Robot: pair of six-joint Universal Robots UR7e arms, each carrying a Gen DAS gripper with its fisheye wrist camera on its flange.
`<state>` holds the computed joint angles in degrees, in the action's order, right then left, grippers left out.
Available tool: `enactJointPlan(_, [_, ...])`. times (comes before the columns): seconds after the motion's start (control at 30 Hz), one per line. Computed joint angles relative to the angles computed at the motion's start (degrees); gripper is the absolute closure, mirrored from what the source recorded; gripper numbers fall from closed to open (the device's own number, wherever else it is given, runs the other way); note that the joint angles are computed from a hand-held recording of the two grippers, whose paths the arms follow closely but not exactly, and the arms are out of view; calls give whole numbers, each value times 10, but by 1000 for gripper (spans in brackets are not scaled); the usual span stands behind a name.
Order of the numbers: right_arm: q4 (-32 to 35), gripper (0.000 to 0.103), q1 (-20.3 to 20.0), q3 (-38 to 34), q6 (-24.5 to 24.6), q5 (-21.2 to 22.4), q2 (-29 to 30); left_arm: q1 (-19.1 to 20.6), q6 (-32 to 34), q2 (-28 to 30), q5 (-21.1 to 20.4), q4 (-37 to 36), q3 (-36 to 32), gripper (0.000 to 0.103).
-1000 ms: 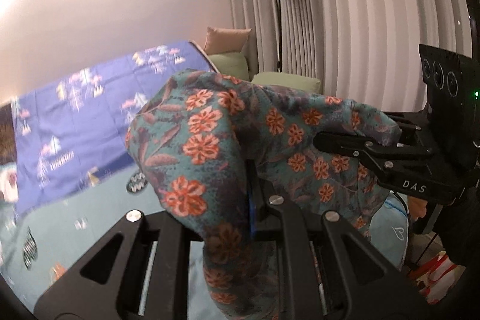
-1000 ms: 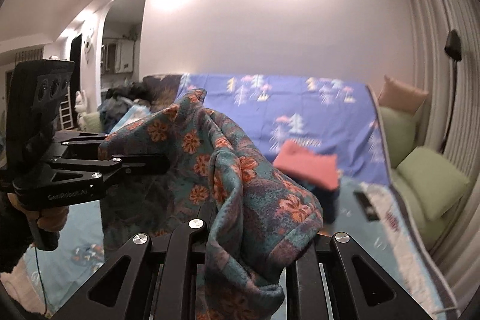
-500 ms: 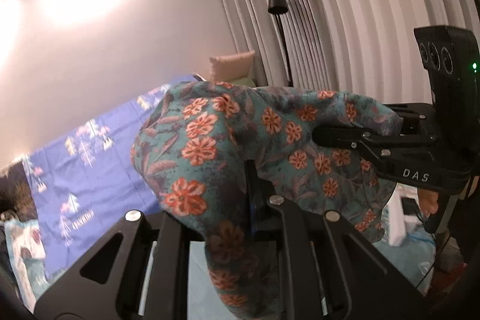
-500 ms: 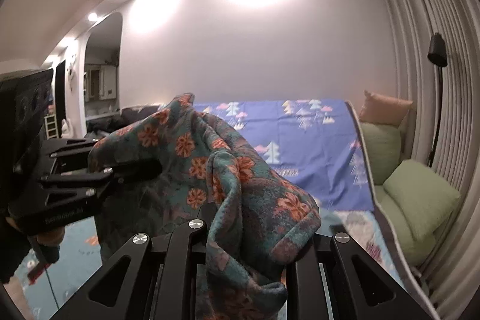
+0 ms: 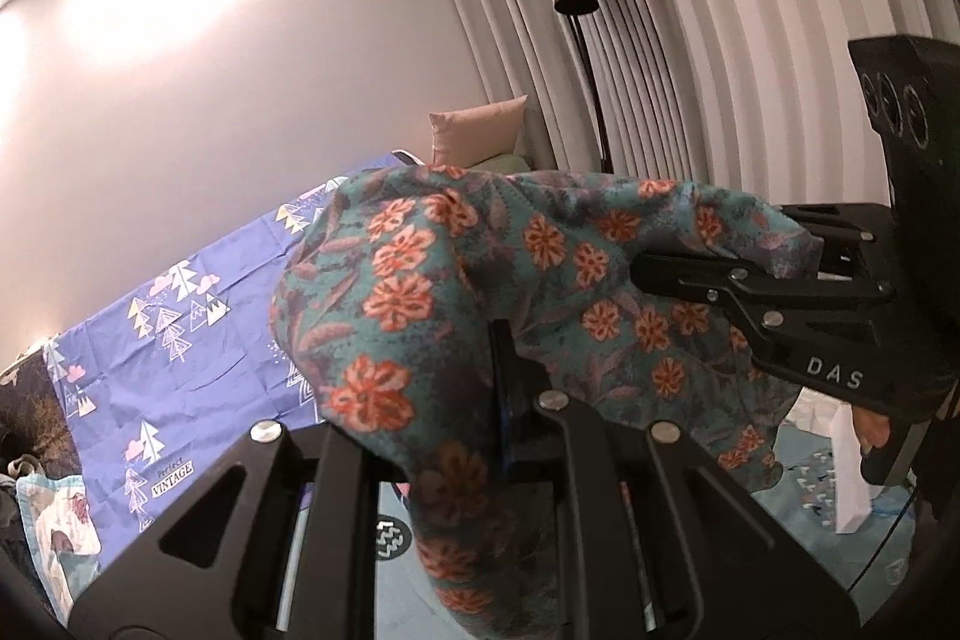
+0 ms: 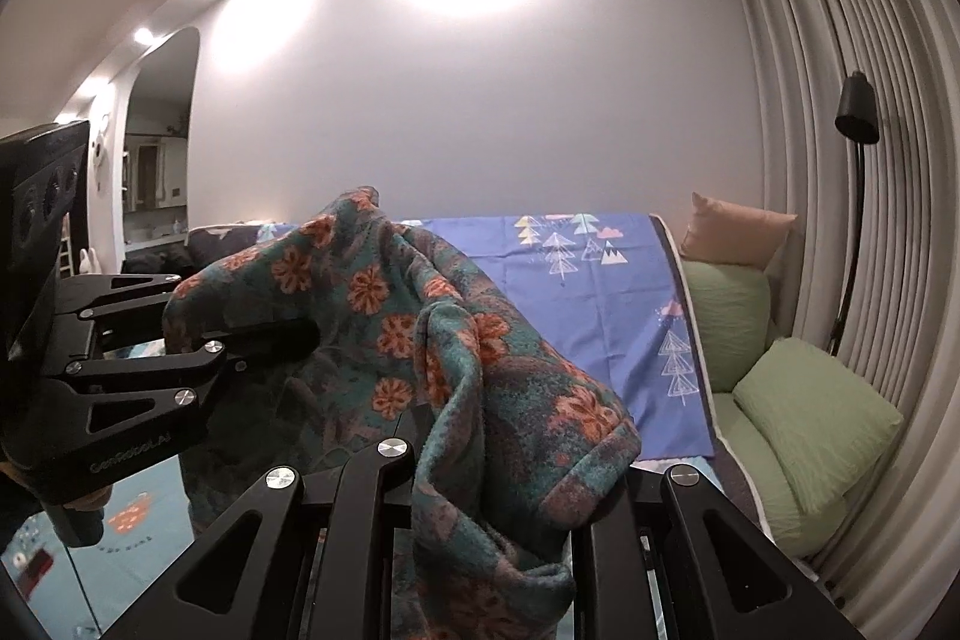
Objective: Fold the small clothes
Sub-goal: 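Lift the folded shirt with both grippers and carry it toward the navy stack, then lower the shirt onto the navy star-print stack and open both grippers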
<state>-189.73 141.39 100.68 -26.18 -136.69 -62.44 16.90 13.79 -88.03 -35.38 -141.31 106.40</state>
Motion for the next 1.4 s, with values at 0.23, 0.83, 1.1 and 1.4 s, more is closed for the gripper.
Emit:
enactJointPlan(0.23, [52,88,-64,-29,9,52,15,67,67,50,-20,-54,-19,85])
enactJointPlan(0.83, [287,68,-225,-319,77,18,258,297,101,267,11,-111,-153,74])
enactJointPlan(1.1, [340,39,-243,-299,168,-7,249,318,88,261,-36,-177,-117,71])
enactJointPlan(1.4, [251,35,-192,-197,138,-64,185,268,82,189,22,-193,-56,54])
